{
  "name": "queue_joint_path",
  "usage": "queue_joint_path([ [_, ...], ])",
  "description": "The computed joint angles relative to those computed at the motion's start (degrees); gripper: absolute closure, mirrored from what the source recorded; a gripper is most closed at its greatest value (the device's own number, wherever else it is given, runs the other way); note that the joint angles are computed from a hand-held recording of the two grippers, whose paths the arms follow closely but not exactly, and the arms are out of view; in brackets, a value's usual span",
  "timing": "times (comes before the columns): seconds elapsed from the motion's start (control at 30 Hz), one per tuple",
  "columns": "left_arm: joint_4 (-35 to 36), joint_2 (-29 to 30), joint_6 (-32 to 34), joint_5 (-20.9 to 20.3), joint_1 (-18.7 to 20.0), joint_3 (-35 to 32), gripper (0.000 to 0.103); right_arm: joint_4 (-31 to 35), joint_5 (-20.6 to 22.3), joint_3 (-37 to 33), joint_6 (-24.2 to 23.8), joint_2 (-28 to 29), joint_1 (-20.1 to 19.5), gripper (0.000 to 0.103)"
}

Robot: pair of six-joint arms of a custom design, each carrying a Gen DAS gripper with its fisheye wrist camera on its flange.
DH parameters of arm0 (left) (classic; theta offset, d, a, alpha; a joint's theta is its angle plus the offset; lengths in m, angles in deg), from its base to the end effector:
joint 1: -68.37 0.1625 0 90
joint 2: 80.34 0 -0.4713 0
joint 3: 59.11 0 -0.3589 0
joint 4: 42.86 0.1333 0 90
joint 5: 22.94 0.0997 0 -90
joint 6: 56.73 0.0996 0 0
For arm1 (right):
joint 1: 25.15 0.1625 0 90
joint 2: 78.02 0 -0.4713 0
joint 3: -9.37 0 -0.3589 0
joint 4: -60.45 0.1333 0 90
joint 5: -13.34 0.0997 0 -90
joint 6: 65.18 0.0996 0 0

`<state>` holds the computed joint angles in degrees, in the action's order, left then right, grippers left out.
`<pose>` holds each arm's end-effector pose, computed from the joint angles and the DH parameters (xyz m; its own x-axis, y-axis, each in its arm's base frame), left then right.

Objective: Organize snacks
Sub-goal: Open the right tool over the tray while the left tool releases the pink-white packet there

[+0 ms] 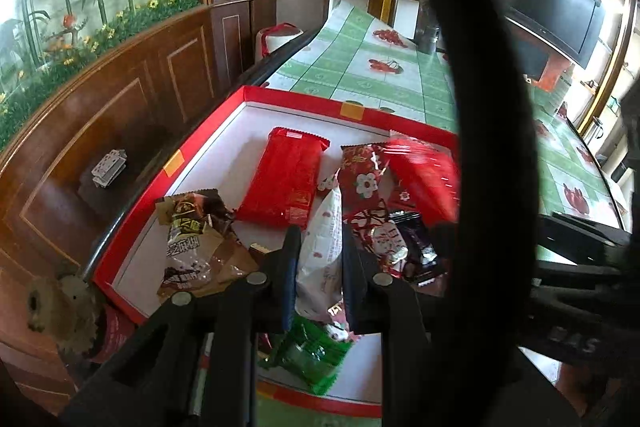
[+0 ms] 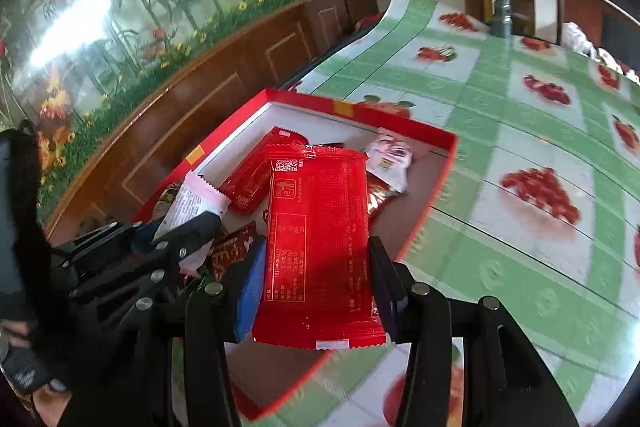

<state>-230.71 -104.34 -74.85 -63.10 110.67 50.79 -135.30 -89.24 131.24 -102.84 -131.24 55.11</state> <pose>-0.2785 -0.5365 -0.0460 -0.7488 0.1474 -0.6462 0.5163 0.7410 -0.4293 0.0168 -0.5619 0.1883 -0.8264 -0.2471 0.5061 -0.4673 0.8023 -0.3714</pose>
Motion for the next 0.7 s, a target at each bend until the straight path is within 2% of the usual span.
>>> queue_joint_path([
  [0.07, -0.02, -0.03, -0.36, -0.28, 0.39, -0.09, 0.078, 1.14, -0.01, -1.19, -0.2, 0.83, 0.13, 0.053],
  [0.1, 0.23, -0.17, -0.72, -0.11, 0.4, -0.01, 0.07, 1.0, 0.03, -1.39, -0.51, 1.02, 0.19, 0.053],
  [0.13, 0.24, -0.19, -1.24, 0.94, 0.23, 0.2, 0.056, 0.66, 0.13, -1.28, -1.14, 0.92, 0.22, 0.053],
  [0.17, 0.19, -0.26, -1.65, 2.09, 0.06, 0.48, 0.047, 0.24, 0.38, -0.96, -1.72, 0.59, 0.2, 0.051],
  [0.2, 0.04, -0.33, -2.3, 3.72, -0.25, 0.9, 0.03, -0.21, 0.91, -0.47, -2.25, 0.08, 0.05, 0.049],
  [0.23, -0.88, -0.44, -2.57, 4.83, -0.54, 1.5, 0.016, -0.44, 1.57, 0.09, -2.53, -0.72, -0.23, 0.043],
  [0.27, -2.38, -0.59, -2.48, 5.24, -0.86, 2.25, 0.012, -0.44, 2.22, 0.45, -2.56, -1.39, -0.5, 0.037],
  [0.33, -3.74, -0.92, -2.38, 5.45, -1.28, 3.05, 0.012, -0.05, 4.5, 1.47, -3.17, -3.29, -1.41, 0.032],
  [0.47, -2.3, -1.5, -3.8, 5.58, -2.82, 3.99, 0.01, -0.23, 4.82, 3.0, -7.53, -5.53, -1.77, 0.031],
  [0.7, -0.87, -3.03, -7.21, 3.05, -5.61, 7.11, 0.008, -1.42, 5.85, 6.74, -17.84, -8.33, -2.03, 0.027],
])
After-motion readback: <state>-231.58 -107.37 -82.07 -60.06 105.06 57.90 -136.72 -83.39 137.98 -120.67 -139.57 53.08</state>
